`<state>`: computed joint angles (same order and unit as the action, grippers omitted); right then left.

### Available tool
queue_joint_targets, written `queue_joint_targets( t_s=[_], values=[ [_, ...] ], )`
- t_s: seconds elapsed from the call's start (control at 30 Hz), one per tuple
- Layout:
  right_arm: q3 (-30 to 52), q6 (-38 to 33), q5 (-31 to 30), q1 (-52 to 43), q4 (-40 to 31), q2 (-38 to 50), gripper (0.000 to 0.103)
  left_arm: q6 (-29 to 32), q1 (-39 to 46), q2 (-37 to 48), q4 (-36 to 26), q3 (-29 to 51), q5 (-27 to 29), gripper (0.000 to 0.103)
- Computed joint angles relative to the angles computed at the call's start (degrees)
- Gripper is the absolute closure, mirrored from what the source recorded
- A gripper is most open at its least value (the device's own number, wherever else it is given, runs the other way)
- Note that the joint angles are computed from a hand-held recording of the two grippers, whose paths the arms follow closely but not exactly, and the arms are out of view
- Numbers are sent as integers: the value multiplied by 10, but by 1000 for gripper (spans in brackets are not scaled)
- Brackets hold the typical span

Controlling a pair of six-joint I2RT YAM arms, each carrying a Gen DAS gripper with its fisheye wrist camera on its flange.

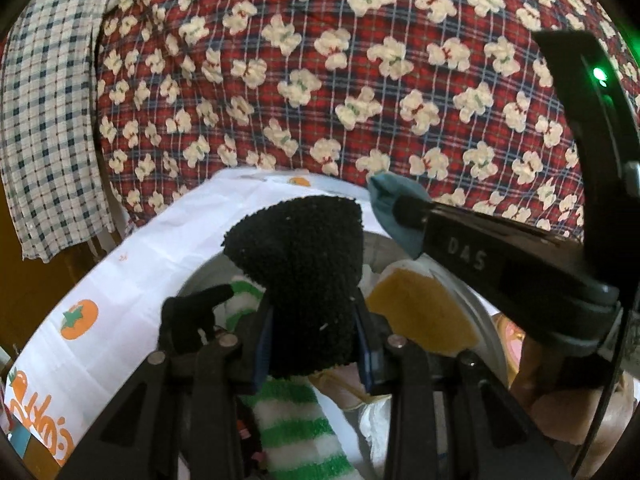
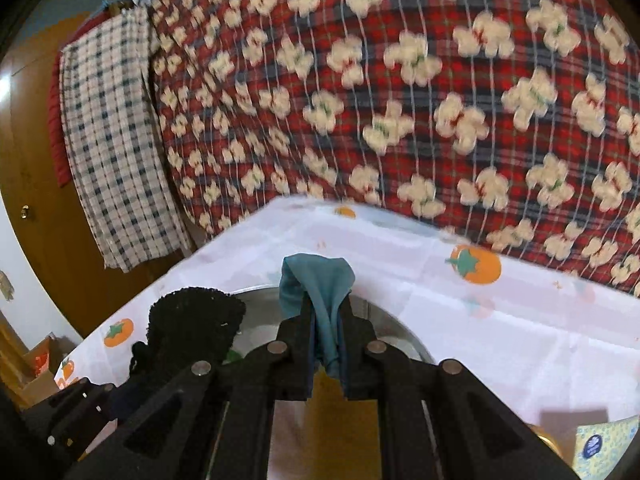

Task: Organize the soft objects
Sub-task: 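Lower the blue cloth and black plush into the tin and open both tools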

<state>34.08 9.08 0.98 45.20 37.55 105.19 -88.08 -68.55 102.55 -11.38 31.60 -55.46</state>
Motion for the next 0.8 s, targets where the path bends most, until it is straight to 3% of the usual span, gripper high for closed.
queue_joint_targets(
  t_s=[0.1,0.47,0.73,0.8],
  values=[
    [37,4,-12,-4,-45,21,93,27,12,6,41,-11,15,70],
    [138,-6,-28,0,-165,84,93,66,42,11,84,-23,42,70],
    [189,2,-77,-14,-233,126,93,75,58,29,23,12,65,70],
    [218,-2,-93,-15,-270,147,91,81,64,31,17,18,76,64]
  ],
)
